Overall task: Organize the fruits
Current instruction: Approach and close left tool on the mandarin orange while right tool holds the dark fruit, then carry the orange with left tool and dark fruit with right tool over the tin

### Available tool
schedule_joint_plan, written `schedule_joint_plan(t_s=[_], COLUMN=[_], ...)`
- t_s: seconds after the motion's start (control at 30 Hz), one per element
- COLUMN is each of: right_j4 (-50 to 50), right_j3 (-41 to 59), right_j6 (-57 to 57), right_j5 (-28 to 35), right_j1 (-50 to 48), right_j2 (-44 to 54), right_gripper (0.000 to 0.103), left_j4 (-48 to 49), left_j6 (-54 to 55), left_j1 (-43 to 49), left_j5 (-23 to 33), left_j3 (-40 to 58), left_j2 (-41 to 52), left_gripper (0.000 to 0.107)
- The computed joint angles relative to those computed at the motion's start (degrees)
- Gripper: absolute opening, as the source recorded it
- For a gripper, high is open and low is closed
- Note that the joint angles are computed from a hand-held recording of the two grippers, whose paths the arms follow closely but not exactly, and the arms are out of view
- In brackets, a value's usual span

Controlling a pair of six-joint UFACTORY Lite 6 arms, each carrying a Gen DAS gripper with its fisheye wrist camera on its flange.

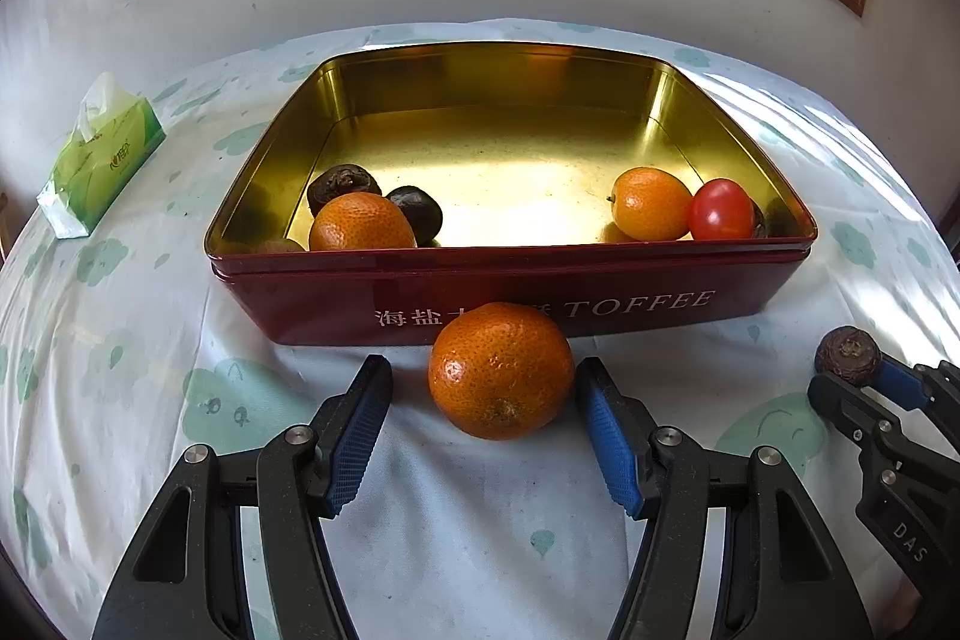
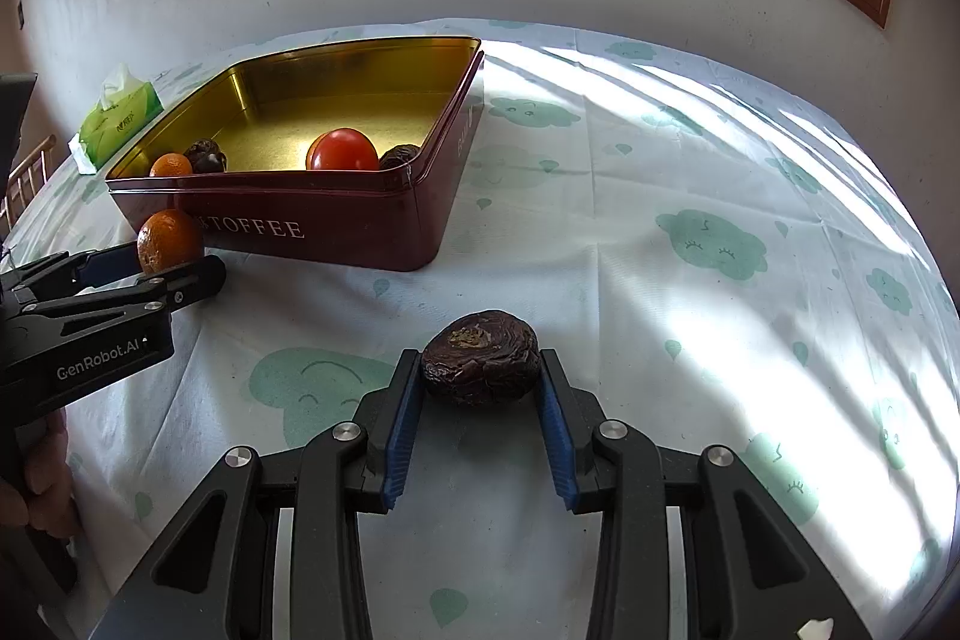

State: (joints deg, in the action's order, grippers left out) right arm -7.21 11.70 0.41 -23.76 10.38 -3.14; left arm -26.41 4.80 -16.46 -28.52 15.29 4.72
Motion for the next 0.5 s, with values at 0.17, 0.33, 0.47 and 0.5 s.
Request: schedule_joint_plan(t_s=[0.17, 0.33, 0.47, 0.5], right_j4=[-0.21, -0.10, -0.02, -0.02], right_j3=[0.00, 0.01, 0.00, 0.00], right_j6=[0.12, 0.04, 0.00, 0.00], right_j5=[0.00, -0.04, -0.10, -0.10], right_j1=[-0.11, -0.07, -0.04, -0.04], right_j2=[0.00, 0.05, 0.11, 0.11], right_gripper=[0.035, 0.035, 0.035, 0.035], left_j4=[0.21, 1.64, 0.35, 0.89], left_j6=[-0.27, -0.68, 0.39, 0.04], left_j1=[-0.09, 0.08, -1.24, -0.99], left_j5=[-0.96, -1.21, -1.36, -1.25], left_j3=[-1.21, -1.98, -2.06, -2.05], left_j2=[-0.75, -1.58, -1.81, -1.87], left_gripper=[0.061, 0.050, 0.043, 0.043])
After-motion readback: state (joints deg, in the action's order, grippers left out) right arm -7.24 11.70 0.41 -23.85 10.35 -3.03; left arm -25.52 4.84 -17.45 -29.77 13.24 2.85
